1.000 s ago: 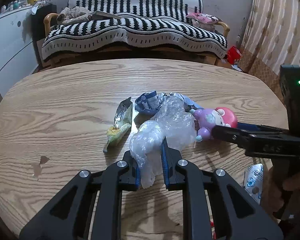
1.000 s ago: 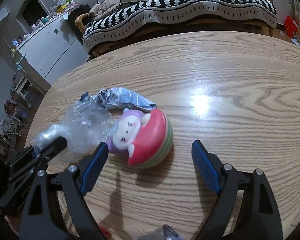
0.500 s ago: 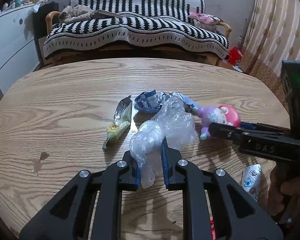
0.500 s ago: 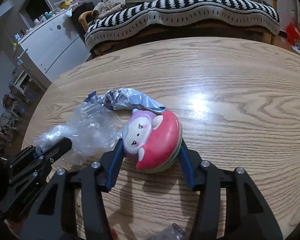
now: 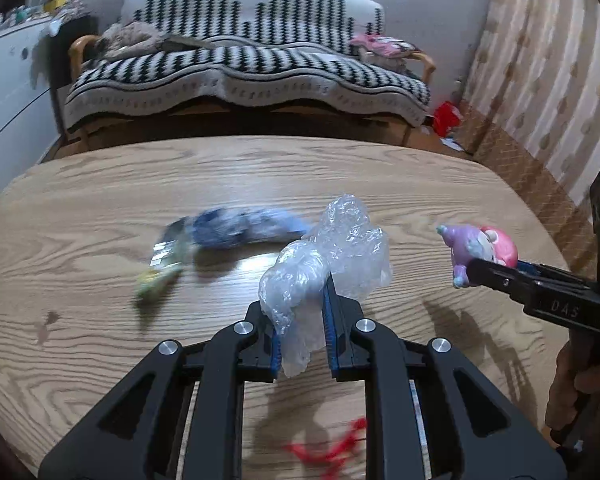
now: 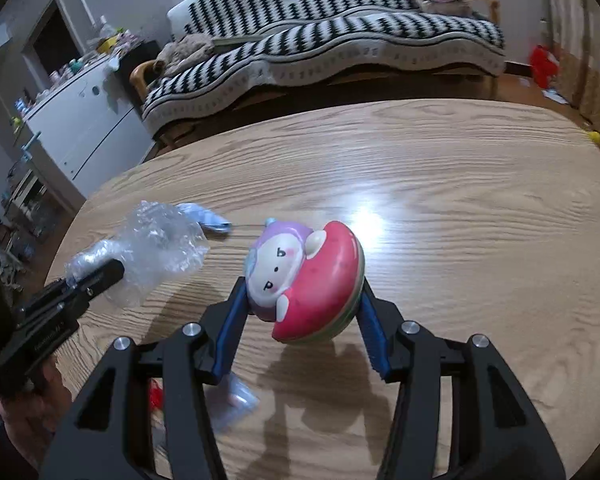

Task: Collect trash
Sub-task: 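Grasp the pink-red toy ball with the right gripper and lift it, then carry the plastic wrap and toy ball with both grippers over the bin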

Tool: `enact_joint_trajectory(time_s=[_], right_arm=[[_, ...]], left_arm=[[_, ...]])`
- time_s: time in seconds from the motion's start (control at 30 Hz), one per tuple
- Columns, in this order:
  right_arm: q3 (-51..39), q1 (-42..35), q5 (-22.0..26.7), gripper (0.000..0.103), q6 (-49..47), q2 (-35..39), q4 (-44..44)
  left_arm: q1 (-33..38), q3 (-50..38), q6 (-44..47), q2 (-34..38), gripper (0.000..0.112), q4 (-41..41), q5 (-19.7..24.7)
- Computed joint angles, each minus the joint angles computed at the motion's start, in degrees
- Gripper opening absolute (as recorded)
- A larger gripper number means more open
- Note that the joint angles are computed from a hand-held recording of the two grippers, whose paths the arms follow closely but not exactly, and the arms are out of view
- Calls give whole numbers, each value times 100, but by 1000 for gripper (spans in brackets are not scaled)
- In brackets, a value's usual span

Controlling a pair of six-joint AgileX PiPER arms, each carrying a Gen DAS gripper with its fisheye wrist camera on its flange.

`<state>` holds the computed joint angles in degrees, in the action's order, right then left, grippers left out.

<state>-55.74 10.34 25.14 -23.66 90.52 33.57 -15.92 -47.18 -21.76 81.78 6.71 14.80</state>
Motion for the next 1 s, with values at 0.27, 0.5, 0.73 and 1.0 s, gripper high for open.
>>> enact_joint_trajectory(time_s=[0.27, 0.5, 0.73, 1.0], right_arm=[[900, -2404, 859, 52, -1901, -1231, 851], [987, -5771, 2187, 53, -4132, -1251, 1515], [165, -8388, 2904, 54, -5456, -66, 1576], [-1400, -10007, 3408, 54, -5475, 1440, 1195]], left_arm=[[-1834, -932, -2093, 675, 16, 1744, 406], [-3380, -2551, -2550, 1961, 16, 2004, 883], [-4483, -4589, -2017, 3401, 16, 1480, 1407], [-5368, -7894, -864, 5484, 16, 557, 2696]])
